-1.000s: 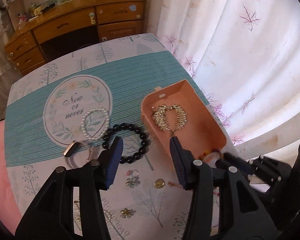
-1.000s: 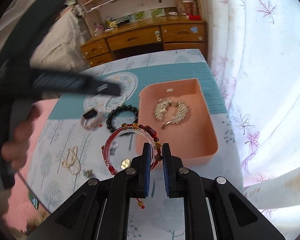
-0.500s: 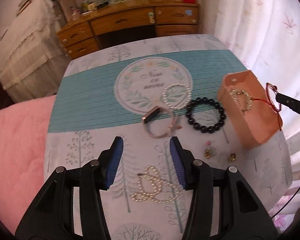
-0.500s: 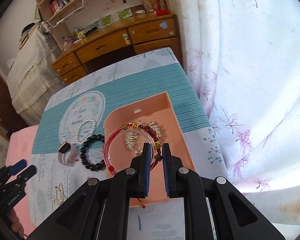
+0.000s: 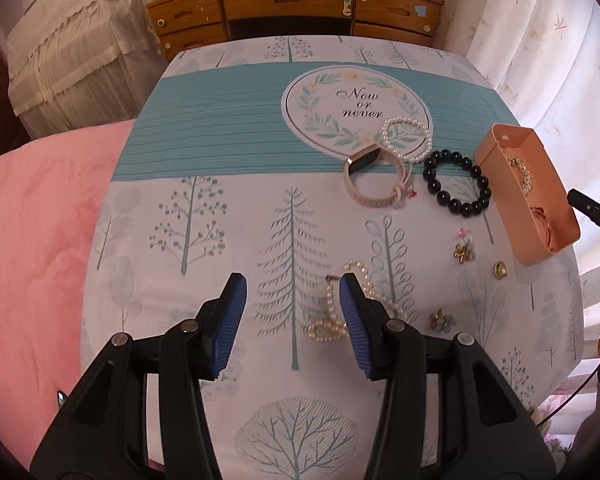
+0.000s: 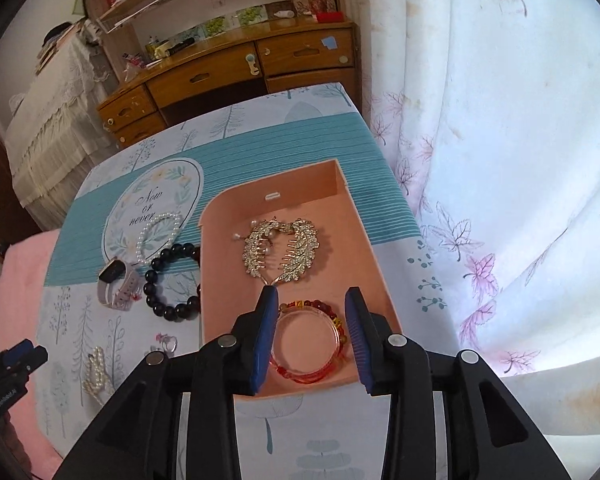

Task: Organize jewelry
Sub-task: 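Move the left gripper to the pearl necklace and close on it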

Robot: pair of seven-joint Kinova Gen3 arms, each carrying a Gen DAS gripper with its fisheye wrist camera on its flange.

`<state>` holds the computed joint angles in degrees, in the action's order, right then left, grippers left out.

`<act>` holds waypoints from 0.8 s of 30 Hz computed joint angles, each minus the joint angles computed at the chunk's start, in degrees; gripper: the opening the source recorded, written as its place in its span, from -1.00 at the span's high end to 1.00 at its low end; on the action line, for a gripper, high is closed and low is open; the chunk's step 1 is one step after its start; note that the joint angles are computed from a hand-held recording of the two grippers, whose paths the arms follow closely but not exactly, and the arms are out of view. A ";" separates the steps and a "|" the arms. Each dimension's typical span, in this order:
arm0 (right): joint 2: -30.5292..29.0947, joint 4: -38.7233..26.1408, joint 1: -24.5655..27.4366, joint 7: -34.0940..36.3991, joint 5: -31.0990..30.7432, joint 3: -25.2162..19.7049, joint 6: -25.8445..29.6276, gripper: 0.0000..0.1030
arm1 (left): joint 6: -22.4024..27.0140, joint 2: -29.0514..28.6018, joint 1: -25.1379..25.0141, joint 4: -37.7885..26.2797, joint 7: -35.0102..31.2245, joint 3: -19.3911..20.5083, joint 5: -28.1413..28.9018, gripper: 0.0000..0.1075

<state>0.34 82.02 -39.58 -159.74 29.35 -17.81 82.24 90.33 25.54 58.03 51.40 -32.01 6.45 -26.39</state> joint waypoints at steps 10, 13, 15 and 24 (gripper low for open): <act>1.49 -3.69 -7.04 -0.16 2.73 -3.62 3.97 0.32 | -3.52 -3.71 -1.15 8.50 2.01 2.24 2.09 0.16; 2.37 -4.93 -9.30 -0.04 2.58 -3.80 3.88 0.32 | -6.97 -5.32 -2.69 11.39 0.54 3.84 4.14 0.16; 2.66 -5.39 -10.06 1.21 1.39 -3.45 2.77 0.32 | -9.32 -6.04 -3.51 13.13 -1.26 4.91 5.50 0.15; 7.84 -7.02 -14.65 10.17 -5.00 -2.26 -3.77 0.31 | -17.44 -7.96 -5.97 21.22 -2.87 6.62 10.88 -0.07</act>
